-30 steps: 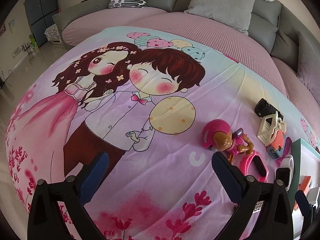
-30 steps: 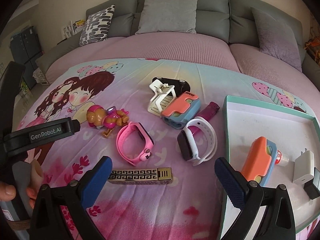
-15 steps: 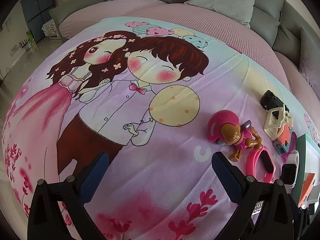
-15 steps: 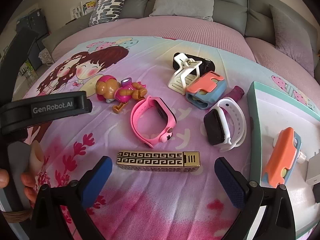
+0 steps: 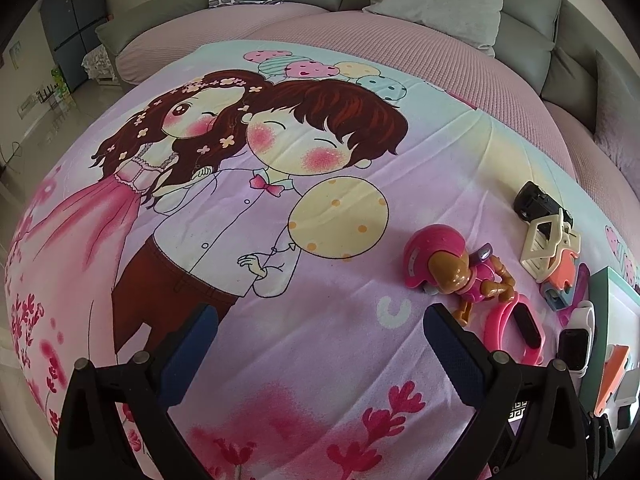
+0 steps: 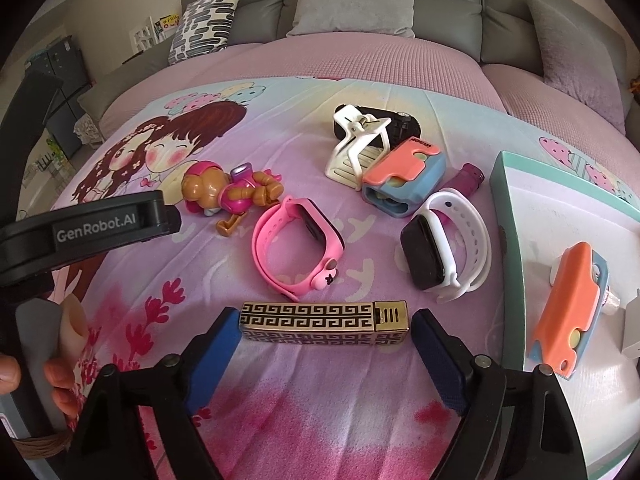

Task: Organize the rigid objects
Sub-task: 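Grasp the gold-patterned bar with the right tool and lift it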

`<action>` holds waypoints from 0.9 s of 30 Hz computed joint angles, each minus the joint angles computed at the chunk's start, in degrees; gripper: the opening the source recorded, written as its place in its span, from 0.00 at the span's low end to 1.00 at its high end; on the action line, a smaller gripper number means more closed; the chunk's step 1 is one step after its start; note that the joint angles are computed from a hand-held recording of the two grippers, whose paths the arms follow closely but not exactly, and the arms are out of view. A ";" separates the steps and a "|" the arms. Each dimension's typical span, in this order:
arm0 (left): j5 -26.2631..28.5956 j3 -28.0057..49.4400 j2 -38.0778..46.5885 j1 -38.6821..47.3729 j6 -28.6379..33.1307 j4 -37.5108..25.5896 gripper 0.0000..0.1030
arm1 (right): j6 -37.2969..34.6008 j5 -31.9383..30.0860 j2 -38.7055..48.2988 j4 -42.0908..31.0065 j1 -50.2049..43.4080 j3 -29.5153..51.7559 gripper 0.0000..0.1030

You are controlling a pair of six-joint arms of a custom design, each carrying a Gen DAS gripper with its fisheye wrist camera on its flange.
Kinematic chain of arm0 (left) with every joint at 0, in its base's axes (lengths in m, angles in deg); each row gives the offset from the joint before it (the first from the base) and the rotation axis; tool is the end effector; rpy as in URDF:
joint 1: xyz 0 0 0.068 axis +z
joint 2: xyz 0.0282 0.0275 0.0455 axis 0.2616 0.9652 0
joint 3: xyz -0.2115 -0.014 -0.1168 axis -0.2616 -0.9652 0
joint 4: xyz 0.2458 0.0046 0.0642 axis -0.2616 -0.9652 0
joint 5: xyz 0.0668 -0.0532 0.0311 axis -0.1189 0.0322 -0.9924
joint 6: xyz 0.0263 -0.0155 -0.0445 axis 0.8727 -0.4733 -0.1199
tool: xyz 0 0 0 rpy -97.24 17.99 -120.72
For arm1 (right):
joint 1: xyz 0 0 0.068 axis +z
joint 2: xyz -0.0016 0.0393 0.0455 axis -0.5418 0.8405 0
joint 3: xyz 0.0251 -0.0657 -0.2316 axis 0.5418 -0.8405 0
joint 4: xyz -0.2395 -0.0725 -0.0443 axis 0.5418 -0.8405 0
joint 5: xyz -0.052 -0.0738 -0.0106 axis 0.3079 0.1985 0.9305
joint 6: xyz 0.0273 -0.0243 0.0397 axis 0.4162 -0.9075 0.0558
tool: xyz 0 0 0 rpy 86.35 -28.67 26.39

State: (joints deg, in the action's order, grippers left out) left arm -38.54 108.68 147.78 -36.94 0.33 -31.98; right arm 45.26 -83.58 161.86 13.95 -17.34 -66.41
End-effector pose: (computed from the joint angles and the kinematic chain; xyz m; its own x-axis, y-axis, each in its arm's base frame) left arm 0.2410 -0.2848 0.1163 -0.8256 -0.3213 -0.4637 -0.3382 0.9398 -0.0491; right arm 0.2082 0.0592 0.0974 -0.8202 -0.1323 -0.5565 -0.2147 0.9730 0.0851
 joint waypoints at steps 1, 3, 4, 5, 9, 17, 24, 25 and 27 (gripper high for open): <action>-0.06 0.05 -0.04 -0.06 0.07 0.08 0.99 | 0.01 0.02 -0.05 0.05 0.01 -0.07 0.84; -0.37 0.15 -0.11 -0.14 0.25 0.17 0.99 | 0.08 -0.17 -0.30 0.08 -0.11 -0.16 0.82; -0.54 0.22 -0.12 -0.17 0.30 0.14 0.99 | 0.13 -0.41 -0.39 0.03 -0.31 -0.17 0.82; -0.70 0.33 -0.13 -0.24 0.30 0.08 0.99 | 0.15 -0.52 -0.46 0.03 -0.40 -0.20 0.82; -1.13 0.71 -0.13 -0.44 0.67 0.27 0.99 | 0.21 -0.78 -0.56 0.12 -0.62 -0.25 0.82; -1.43 2.04 0.71 -0.73 2.09 0.94 0.99 | 0.98 -2.28 -3.32 0.03 -3.38 -1.10 0.82; -2.44 2.23 1.07 -0.84 2.72 2.55 0.99 | 1.31 -1.64 -10.80 -1.44 -5.53 -2.79 0.82; -2.55 2.17 1.18 -0.84 2.88 3.22 0.99 | 1.34 -1.91 -12.02 -1.73 -6.23 -3.01 0.82; -3.10 2.12 1.46 -0.97 3.43 4.77 0.99 | 1.42 -2.51 -14.45 -2.41 -7.86 -3.46 0.82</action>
